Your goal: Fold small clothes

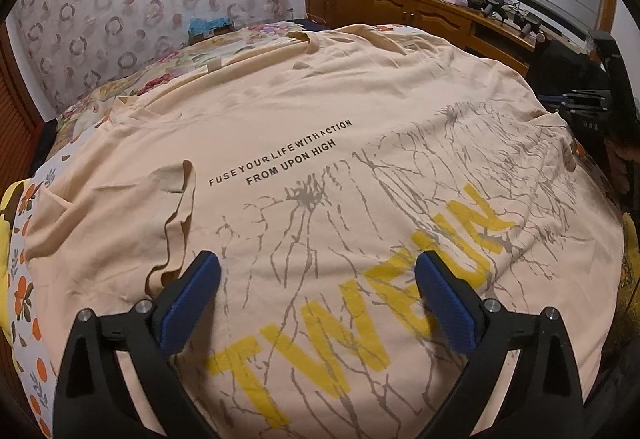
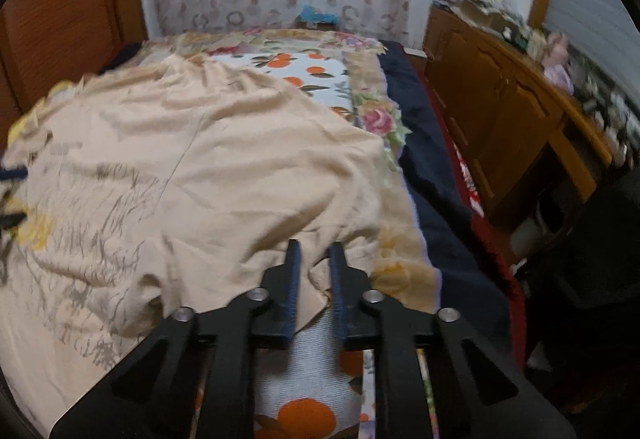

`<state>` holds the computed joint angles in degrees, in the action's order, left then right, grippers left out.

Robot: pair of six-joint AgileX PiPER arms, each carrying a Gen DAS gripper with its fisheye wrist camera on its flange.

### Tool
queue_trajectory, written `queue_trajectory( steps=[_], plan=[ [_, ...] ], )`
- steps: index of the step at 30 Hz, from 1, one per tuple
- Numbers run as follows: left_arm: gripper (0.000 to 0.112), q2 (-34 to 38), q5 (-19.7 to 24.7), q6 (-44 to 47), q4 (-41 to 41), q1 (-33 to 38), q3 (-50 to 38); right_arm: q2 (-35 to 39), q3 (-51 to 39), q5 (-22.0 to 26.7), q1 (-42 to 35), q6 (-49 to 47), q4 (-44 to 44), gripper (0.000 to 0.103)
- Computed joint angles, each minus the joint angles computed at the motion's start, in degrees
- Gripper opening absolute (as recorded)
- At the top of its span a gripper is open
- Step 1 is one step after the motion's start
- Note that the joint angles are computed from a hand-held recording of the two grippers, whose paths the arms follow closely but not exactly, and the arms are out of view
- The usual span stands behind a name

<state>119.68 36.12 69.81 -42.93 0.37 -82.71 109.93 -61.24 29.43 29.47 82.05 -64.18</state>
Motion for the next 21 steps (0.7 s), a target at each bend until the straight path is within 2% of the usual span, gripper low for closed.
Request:
queue_trajectory(
  steps=[4,8,14,21],
  plan=[
    [0.101,0.09,0.08,-0.80,0.45,-0.17,-0.34,0.60,-0.68,1.24,0.90,-1.32,-0.02,0.003],
    [0.101,-0.15,0.19,-0.80,-0.01,-0.03,-0.05,-0.17,0.26,1.47,1.16,4.76,-4.53,0.002],
    [0.101,-4.61,1.85,10.01,-15.49,3.25,5.04,-2.68,-0.11,1.80,1.45,7.77,-7.74,0.002],
    [0.101,-7.90,2.24,15.89,-25.61,4.28,6.59,-3.04,-3.81,-1.43,2.10,9.61,-10.88,0.002]
  ],
)
